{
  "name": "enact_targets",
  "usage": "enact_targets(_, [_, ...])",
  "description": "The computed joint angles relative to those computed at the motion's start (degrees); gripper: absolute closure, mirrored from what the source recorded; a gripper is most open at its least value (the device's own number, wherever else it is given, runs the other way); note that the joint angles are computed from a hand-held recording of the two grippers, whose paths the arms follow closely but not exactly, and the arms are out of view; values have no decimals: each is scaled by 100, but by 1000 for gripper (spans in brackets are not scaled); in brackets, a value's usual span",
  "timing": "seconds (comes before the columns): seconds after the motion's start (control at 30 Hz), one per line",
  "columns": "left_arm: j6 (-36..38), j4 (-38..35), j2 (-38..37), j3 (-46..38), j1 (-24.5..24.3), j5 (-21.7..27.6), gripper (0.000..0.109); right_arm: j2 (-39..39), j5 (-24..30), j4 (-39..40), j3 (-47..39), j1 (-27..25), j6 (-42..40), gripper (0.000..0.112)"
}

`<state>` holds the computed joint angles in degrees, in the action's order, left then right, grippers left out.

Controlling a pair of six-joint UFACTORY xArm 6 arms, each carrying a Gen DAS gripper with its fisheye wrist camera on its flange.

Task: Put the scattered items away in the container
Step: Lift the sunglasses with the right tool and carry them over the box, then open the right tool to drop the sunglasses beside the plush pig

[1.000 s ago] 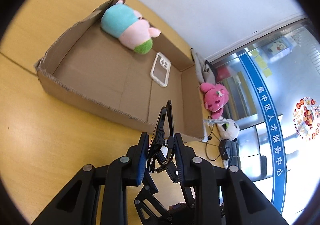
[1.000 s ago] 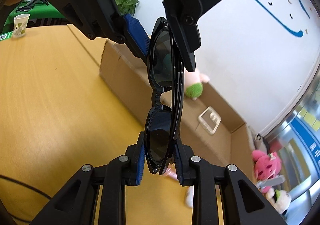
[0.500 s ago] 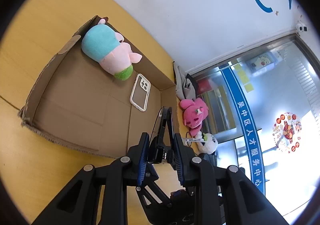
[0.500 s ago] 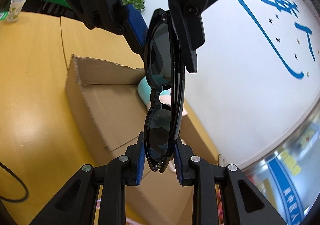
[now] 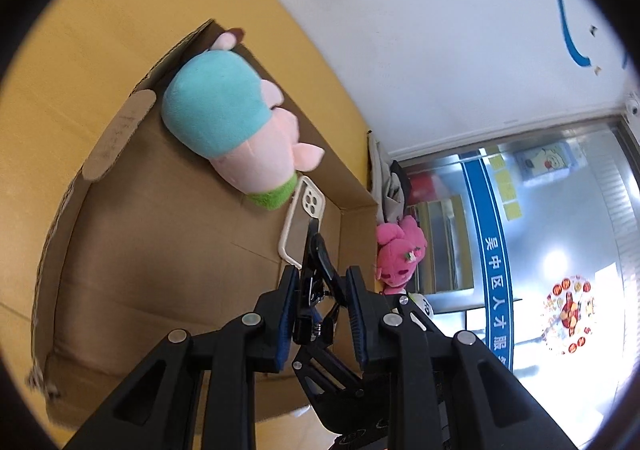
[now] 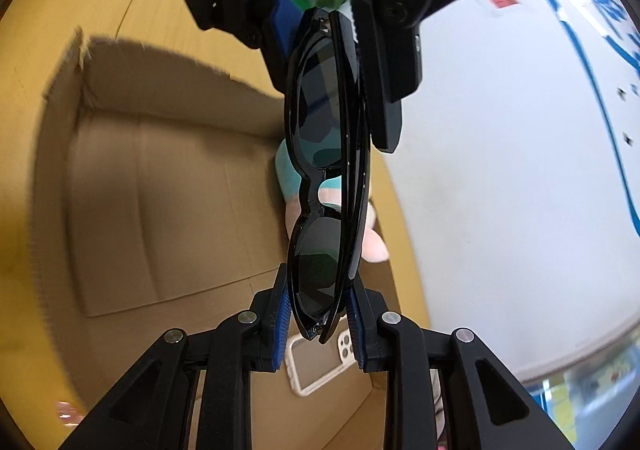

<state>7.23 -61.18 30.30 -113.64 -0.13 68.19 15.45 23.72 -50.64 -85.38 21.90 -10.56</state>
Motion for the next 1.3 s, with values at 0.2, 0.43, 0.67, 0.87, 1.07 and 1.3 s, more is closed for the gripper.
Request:
enact_targets(0.2, [-766,430,1196,-1404,-9,249,86,958,570,1193,-1005,4,-1272,86])
enact_targets(0.43, [-1300,642,2186,-2697,34,541,86,1719,913,1637,-1821,-6,-1815,86])
enact_targets(0.67, [-1602,958,2346,-2885,42,586,85,2025,1112,1894,-2111,54,-2077,86])
enact_targets(0.87, [-1857,1207,2386,-2878,48,423,82,2078,1278,1976,-2227,103,-2131,87])
enact_targets(1.07, [-1821,1341,2210,-2609,-12,158,79,1956,1198,1862,-2027,123,-2078,87])
enact_targets(1.3, [-1504,1385,1675,-1854,-22,-264,69,1763,1227,1801,-1781,117,-1946,85])
